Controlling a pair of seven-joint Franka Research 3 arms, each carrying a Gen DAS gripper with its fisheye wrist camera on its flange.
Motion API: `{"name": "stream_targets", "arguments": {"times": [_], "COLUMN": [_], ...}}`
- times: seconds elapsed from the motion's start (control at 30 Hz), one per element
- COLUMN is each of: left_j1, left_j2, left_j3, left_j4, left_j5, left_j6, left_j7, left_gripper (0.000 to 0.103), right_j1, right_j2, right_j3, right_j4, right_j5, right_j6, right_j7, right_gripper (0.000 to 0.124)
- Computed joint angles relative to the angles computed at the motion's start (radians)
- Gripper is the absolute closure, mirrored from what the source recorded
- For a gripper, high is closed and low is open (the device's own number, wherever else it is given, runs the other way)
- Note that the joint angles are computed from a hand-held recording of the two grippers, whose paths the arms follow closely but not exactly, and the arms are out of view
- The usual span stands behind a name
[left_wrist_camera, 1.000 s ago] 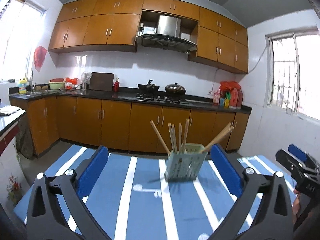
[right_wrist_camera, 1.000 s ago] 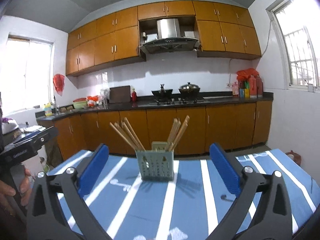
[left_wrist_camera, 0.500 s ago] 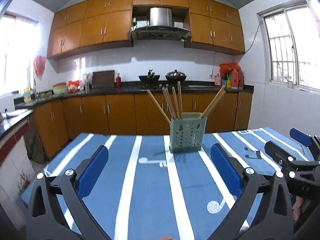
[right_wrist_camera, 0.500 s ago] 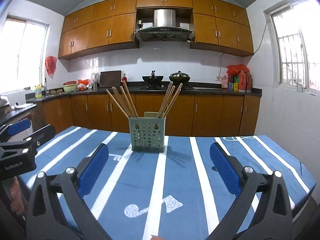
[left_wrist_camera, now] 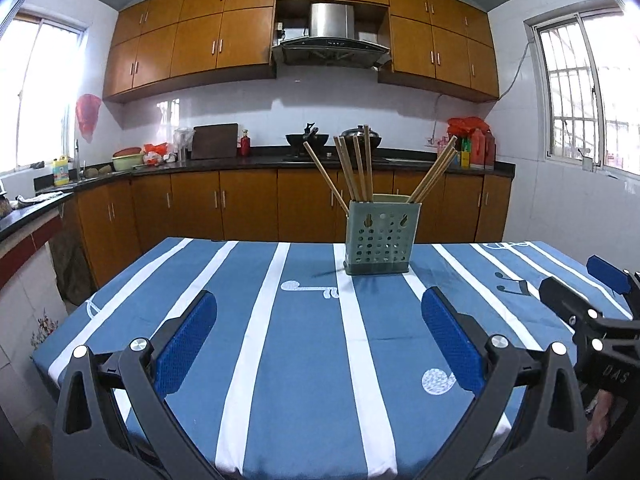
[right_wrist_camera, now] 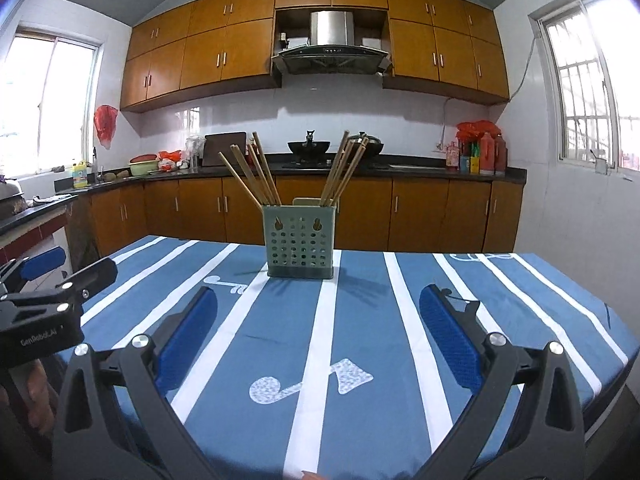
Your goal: Organize utensils
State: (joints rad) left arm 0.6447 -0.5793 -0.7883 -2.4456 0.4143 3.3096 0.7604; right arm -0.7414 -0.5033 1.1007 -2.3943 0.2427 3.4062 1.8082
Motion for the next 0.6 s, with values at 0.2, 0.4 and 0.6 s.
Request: {"name": "stream_targets", "arguments": {"times": [0.2, 0.4, 0.6], "left_j1": [-0.010, -0.023, -0.035], "left_j2": [-0.003, 0.003, 0.015], "left_j3": [0.001, 0.007, 0.017], "left_j4": [-0.008, -0.009, -0.007], "left_j5": [0.005, 0.020, 0.027], "left_j6": [-0.012, -0.020, -0.024], "left_j7": [-0.005, -0.010, -0.015], "left_gripper": [0.002, 0.002, 0.002], "right_j1": [0.014, 0.023, 0.030], "right_j2": [0.007, 0.012, 0.018], "right_j3": [-0.014, -0.024, -0.030], "right_j4": [-0.015, -0.023, -0.026], "right_j5": [-0.001, -0.009, -0.014], "right_j6": [-0.012, -0.020, -0.020], "right_j7": [0.012, 0.023, 0.029], "right_gripper": [0.025, 0.025, 0.025]}}
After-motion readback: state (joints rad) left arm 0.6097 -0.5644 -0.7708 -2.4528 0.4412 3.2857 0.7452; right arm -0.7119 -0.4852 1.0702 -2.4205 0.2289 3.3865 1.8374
